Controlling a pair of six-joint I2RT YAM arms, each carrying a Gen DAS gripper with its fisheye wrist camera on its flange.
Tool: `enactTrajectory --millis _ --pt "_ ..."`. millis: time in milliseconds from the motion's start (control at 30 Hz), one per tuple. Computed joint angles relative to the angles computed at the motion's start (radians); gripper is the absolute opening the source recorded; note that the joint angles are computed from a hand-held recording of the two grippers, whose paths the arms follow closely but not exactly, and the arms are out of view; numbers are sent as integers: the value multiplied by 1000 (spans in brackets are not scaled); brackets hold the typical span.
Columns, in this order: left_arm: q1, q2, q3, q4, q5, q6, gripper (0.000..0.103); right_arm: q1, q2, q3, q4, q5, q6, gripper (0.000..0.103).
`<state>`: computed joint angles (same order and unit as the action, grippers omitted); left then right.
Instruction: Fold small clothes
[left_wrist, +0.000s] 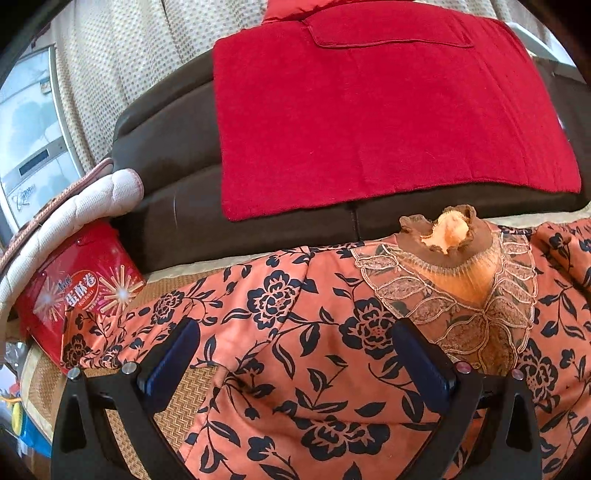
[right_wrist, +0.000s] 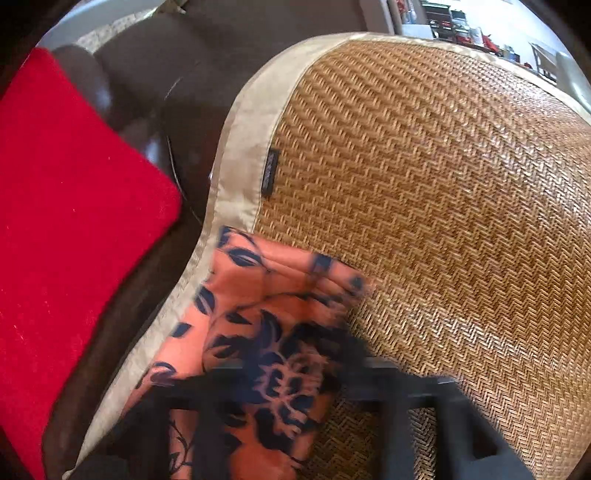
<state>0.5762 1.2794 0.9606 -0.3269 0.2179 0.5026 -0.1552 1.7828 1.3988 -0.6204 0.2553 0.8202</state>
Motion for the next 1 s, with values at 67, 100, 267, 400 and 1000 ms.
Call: enactTrajectory --millis 67,100,267,400,1000 --pt "8 0 9 -13 11 -6 103 -23 -29 -48 75 -58 -2 10" --pt "10 -1 11 -16 13 -11 103 -34 -51 -82 117 -85 8 10" --pt "30 -27 18 -35 37 -31 103 -125 -225 -301 397 -293 21 9" --pt "59 -54 20 -44 58 -45 103 -159 -350 -403 544 -486 104 9" --pt "237 158 229 -63 63 -126 103 740 -290 -353 803 -406 468 9"
